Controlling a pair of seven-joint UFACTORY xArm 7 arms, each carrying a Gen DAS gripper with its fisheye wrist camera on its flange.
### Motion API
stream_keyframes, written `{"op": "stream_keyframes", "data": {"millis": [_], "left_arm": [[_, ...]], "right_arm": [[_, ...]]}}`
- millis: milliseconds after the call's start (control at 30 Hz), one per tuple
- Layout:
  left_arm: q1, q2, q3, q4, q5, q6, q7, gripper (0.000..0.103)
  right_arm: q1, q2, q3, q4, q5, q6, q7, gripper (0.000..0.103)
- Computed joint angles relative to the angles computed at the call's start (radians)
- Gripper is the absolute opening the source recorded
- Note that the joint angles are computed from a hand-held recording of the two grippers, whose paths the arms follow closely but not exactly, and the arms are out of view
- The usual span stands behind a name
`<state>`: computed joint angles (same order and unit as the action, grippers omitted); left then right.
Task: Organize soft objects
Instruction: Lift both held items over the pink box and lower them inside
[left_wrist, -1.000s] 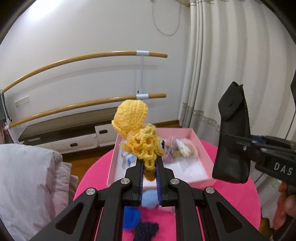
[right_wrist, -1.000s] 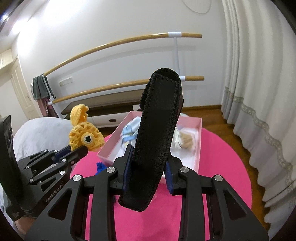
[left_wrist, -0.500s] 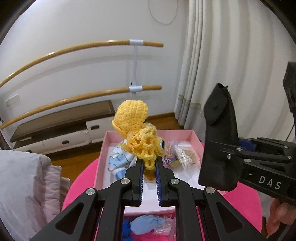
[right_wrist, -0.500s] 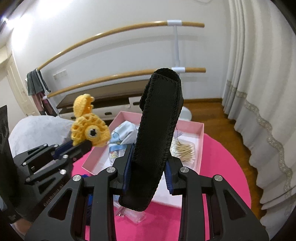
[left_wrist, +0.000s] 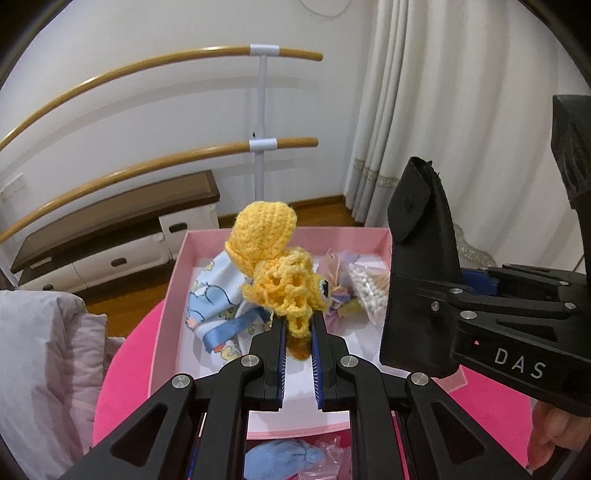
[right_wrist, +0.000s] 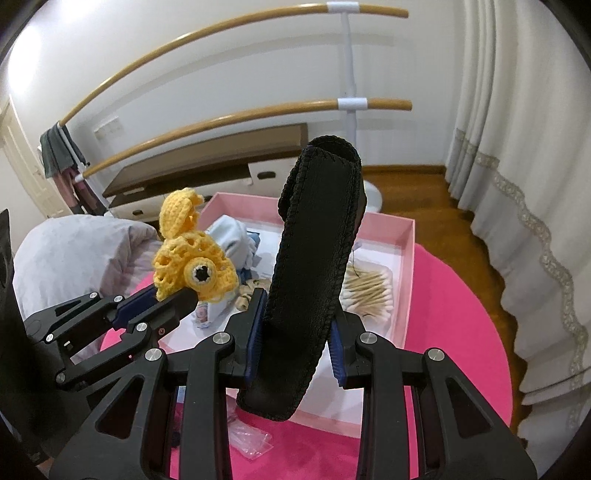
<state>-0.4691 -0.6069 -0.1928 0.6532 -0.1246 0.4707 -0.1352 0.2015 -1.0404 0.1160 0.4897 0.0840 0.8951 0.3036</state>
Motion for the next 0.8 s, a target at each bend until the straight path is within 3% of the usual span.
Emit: {"op": "stream_keyframes", "data": {"millis": [367, 400, 467, 500, 533, 600, 667, 733, 800], "left_arm": [[0.034, 0.17, -0.041, 0.074, 0.051, -0.009, -0.051, 0.013], [0.035, 0.169, -0.042, 0.07, 0.059, -0.01, -0.053, 0.018], [0.043, 0.163, -0.056, 0.064, 0.081, -0.013, -0.073, 0.041], [0.06, 0.162, -0.069, 0.063, 0.105, -0.022, -0.096, 0.061], [0.074, 0.155, -0.08, 0.054, 0.126, -0.045, -0.118, 0.073], [0.075, 0.141, -0.08, 0.04, 0.141, -0.067, -0.136, 0.08], [0.075, 0.135, -0.081, 0.038, 0.155, -0.066, -0.146, 0.086], [0.097, 0.118, -0.103, 0.025, 0.191, -0.077, -0.176, 0.094], [0.118, 0.073, -0.133, -0.009, 0.232, -0.084, -0.218, 0.101]], "right_arm": [[0.0, 0.083, -0.03, -0.023, 0.021, -0.038, -0.013, 0.029], [-0.001, 0.086, -0.032, -0.026, 0.023, -0.04, -0.013, 0.03], [-0.003, 0.086, -0.035, -0.032, 0.026, -0.045, -0.013, 0.03], [-0.003, 0.082, -0.038, -0.036, 0.03, -0.049, -0.012, 0.034], [-0.006, 0.079, -0.037, -0.039, 0.031, -0.052, -0.01, 0.039], [-0.009, 0.076, -0.034, -0.04, 0.03, -0.052, -0.005, 0.043], [-0.015, 0.072, -0.027, -0.041, 0.027, -0.051, 0.005, 0.055], [-0.024, 0.05, -0.02, -0.052, 0.021, -0.057, 0.021, 0.081], [-0.035, 0.025, -0.015, -0.062, 0.015, -0.061, 0.04, 0.094]]}}
